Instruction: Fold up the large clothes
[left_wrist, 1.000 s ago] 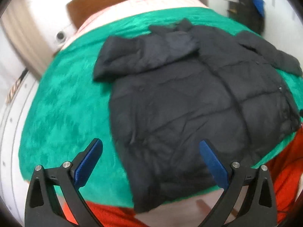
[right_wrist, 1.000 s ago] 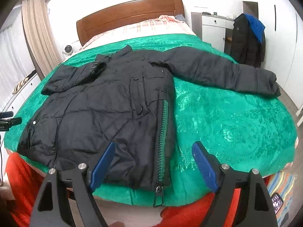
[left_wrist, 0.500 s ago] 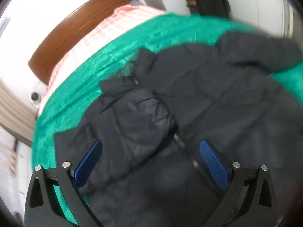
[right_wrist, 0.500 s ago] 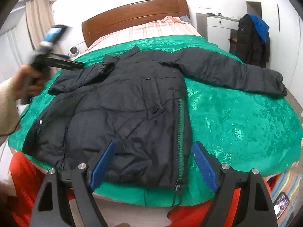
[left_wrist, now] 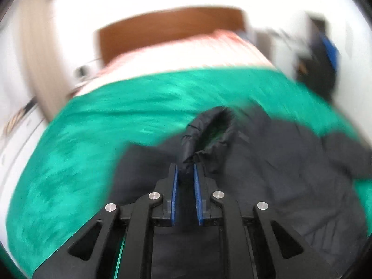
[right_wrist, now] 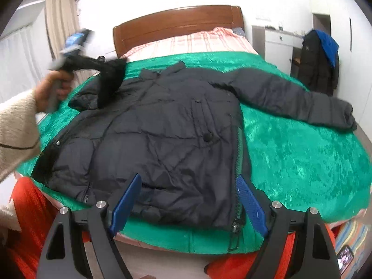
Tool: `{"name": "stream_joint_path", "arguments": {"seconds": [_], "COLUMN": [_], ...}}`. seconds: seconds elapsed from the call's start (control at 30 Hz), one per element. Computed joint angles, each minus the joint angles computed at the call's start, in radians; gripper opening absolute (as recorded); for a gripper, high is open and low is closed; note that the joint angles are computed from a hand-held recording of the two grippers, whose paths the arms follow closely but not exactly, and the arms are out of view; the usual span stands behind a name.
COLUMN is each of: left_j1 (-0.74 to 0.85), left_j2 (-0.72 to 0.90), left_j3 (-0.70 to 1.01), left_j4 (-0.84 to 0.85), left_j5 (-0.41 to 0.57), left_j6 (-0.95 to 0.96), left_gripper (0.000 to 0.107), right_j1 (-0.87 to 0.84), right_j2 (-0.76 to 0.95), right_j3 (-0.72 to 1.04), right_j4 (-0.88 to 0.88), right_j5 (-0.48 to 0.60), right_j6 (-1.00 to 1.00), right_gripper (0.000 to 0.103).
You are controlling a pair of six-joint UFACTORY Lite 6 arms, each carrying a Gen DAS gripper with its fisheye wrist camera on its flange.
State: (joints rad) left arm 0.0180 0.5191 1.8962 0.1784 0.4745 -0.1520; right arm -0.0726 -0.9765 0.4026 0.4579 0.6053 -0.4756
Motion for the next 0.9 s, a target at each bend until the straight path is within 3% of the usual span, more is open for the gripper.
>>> {"name": "stream_joint_path", "arguments": {"seconds": [0.1,0.23,0.33,0.5,0.57,0.67,0.7,0.73,0.77,0.83,0.9], "left_j1": [0.291,0.647,0.780,0.863,0.850,0.844,0.846,0.843,0.834,0.839,0.812], "left_j2": [-0.164,-0.129,-0.002,0.212,0.238,0.225,0.177,0.106,0.047,-0.144,-0.320], "left_j3": [-0.133,-0.144,-0.101,-0.060,-0.103,-0.181,-0.242,-0.325,-0.385,-0.564,-0.717], "left_j4": [-0.188,-0.278,-0.110,0.194,0.308,0.368,0.377,0.367,0.375,0.321,0.156], "left_j5": [-0.028,-0.046,-0.071,-0.076,-0.082,-0.118,-0.147,-0.188,-0.213,-0.311,-0.384], "left_j6": [0.125,0.205,0.038,-0.244,-0.371,-0.426,-0.430,-0.418,-0.416,-0.331,-0.122], "left_gripper": [0.012,0.012,0.011,0.006,0.001,0.005,0.011,0.035,0.067,0.089,0.094], "right_j1": [0.111,0.271,0.384,0.498,0.503,0.478,0.464,0.450,0.445,0.429,0.403], "right_j2": [-0.016,-0.003,0.028,0.030,0.026,0.026,0.023,0.016,0.011,-0.005,-0.015], "right_j3": [-0.006,-0.009,-0.009,-0.023,-0.031,-0.034,-0.035,-0.037,-0.038,-0.047,-0.053], "right_j4": [-0.088,-0.239,-0.374,-0.536,-0.553,-0.523,-0.508,-0.500,-0.501,-0.486,-0.449], "right_j5": [-0.045,-0.101,-0.124,-0.124,-0.118,-0.117,-0.120,-0.121,-0.123,-0.126,-0.132], "right_j6": [0.123,0.310,0.468,0.659,0.679,0.650,0.633,0.623,0.625,0.613,0.578], "right_gripper": [0.083,0.083,0.083,0.083,0.083,0.083,0.083,0.083,0.083,0.083,0.085]}}
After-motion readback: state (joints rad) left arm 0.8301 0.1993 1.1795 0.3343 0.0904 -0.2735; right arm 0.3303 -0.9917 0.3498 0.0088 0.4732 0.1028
